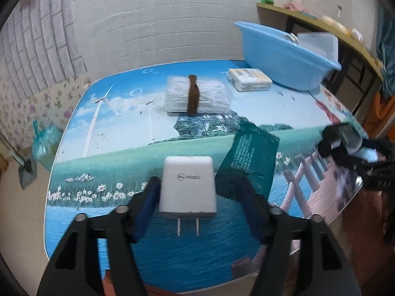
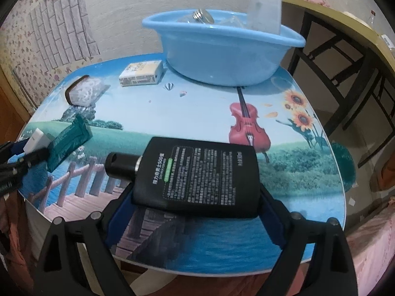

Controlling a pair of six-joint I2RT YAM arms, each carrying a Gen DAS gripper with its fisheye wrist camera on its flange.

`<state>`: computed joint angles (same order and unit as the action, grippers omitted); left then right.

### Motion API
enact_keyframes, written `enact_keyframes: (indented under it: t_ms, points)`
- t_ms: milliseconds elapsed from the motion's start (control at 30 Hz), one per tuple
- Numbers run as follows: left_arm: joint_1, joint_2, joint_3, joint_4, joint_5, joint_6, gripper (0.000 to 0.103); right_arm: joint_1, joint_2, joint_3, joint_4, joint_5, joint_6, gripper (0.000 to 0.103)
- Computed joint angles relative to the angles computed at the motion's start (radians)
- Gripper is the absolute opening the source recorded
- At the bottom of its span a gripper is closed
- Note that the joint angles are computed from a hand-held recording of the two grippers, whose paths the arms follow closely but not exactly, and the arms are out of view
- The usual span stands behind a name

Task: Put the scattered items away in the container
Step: 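Lift and carry the charger and black bottle over the basin with both tools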

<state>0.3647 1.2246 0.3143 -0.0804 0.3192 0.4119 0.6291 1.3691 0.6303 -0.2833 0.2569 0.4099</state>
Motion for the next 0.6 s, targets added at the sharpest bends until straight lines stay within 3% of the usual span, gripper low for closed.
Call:
enact_keyframes:
  t_ms: [100,267,433,600]
  points:
    - [0.005,0.005,-0.005,0.018,0.006,-0.006,0.072,-0.011,0.003,-0.014,0.04,-0.006,-0.024,0.095]
    - [0.011,0.042,-0.005,0.054,0.0,-0.016,0.094,-0.018,0.011,-0.033,0.09,-0.007,-0.042,0.103]
    - [0.001,0.057,-0.008,0.07,0.003,-0.008,0.103,-0.03,0.018,-0.058,0.162,-0.012,-0.074,0.103]
    - [0.002,0.059,-0.021,0.104,0.007,-0.014,0.103,-0.041,0.025,-0.071,0.21,-0.018,-0.094,0.103]
